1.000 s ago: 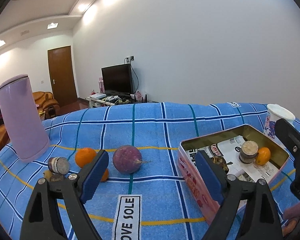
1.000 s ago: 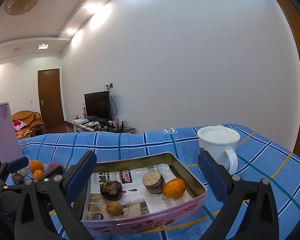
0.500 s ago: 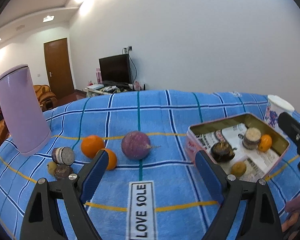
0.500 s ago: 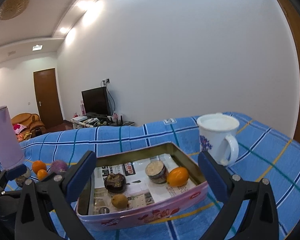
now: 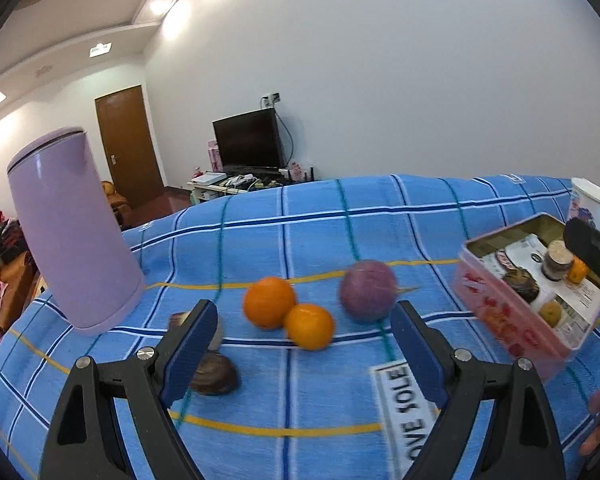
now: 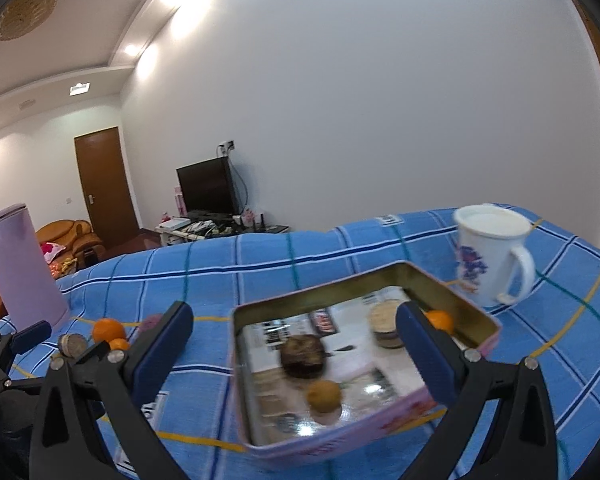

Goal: Organize fruits
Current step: 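Grasp a dark taro with the right tool while the left tool grasps a small potato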

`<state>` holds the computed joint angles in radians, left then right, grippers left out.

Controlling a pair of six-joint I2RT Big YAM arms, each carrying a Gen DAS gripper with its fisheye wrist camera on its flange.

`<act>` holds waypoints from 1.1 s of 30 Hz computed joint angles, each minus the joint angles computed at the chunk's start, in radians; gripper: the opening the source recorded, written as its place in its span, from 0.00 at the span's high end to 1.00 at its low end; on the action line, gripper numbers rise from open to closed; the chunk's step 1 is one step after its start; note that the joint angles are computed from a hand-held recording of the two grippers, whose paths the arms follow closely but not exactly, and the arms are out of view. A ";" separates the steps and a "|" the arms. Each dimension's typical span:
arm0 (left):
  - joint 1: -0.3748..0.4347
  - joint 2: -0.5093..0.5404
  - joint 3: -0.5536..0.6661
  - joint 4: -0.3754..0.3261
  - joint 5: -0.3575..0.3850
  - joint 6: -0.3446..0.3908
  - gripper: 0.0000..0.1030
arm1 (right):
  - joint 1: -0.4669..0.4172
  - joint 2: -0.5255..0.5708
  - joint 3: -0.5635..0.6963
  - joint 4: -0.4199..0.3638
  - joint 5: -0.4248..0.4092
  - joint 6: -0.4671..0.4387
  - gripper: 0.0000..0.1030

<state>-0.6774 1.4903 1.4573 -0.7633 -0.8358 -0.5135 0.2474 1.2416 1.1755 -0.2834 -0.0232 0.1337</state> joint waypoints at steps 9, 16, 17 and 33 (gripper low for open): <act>0.057 -0.058 -0.063 0.031 0.027 -0.014 0.13 | 0.092 0.048 0.042 -0.010 0.043 0.000 0.00; 0.133 -0.095 -0.088 -0.024 0.071 -0.066 0.13 | 0.149 0.093 0.087 -0.032 0.061 0.001 0.00; 0.143 -0.099 -0.087 -0.037 0.069 -0.074 0.13 | 0.154 0.103 0.098 -0.042 0.060 0.003 0.00; 0.321 -0.178 -0.127 -0.174 0.226 -0.153 0.13 | 0.217 0.229 0.261 -0.307 -0.099 -0.042 0.18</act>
